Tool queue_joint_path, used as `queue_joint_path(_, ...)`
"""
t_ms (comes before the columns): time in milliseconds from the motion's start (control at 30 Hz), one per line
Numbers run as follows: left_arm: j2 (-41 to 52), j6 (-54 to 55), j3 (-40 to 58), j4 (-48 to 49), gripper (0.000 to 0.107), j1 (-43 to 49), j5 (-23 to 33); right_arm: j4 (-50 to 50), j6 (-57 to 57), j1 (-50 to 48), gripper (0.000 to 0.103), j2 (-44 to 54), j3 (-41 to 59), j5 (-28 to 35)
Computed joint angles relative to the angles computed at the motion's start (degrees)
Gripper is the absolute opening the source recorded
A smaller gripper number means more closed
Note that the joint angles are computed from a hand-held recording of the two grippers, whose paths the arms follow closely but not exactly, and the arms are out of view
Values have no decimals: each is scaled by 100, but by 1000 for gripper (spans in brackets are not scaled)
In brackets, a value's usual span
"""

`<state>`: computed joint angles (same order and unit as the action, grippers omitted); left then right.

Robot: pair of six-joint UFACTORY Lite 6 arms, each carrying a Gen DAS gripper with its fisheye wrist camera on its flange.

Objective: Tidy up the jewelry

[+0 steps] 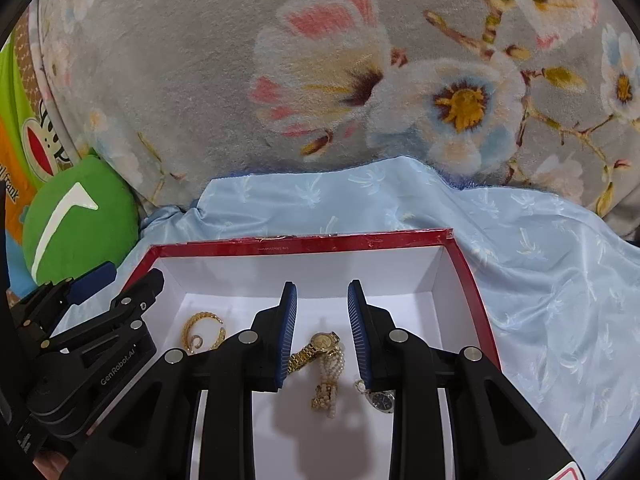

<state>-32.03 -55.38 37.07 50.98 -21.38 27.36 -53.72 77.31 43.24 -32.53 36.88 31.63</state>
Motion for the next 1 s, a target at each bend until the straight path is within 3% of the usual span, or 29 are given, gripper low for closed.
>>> queue_joint_path(233, -130, 73, -114, -61, 54, 184, -165, 136, -1, 190, 26, 101, 98, 226)
queue_joint_path(433, -176, 1437, -62, -1423, 54, 731, -413, -33, 372, 863, 26, 59, 67, 797)
queue_joint_path(500, -280, 1332, -133, -1308, 54, 669, -362, -260, 650, 1180, 29, 13, 49, 1103)
queue_joint_path(600, -117, 938, -28, -827, 54, 422, -119, -646, 1124, 1772, 44, -1, 94, 1729)
queue_joint_path(700, -180, 746, -41, -603, 54, 225, 154, -682, 1335, 2416, 45, 10, 204, 2422)
queue_joint_path(767, -537, 927, -207, -843, 54, 203, 275, -727, 1637, 3159, 47, -91, 190, 3174)
queue_joint_path(833, -1011, 1130, -413, -1083, 58, 101, 521, -726, 2026, 3960, 59, -250, 85, 3962)
queue_joint_path(1000, -2411, 1105, -882, -1299, 68, -653, 1678, -270, 3180, 5664, 63, -732, -326, 5359)
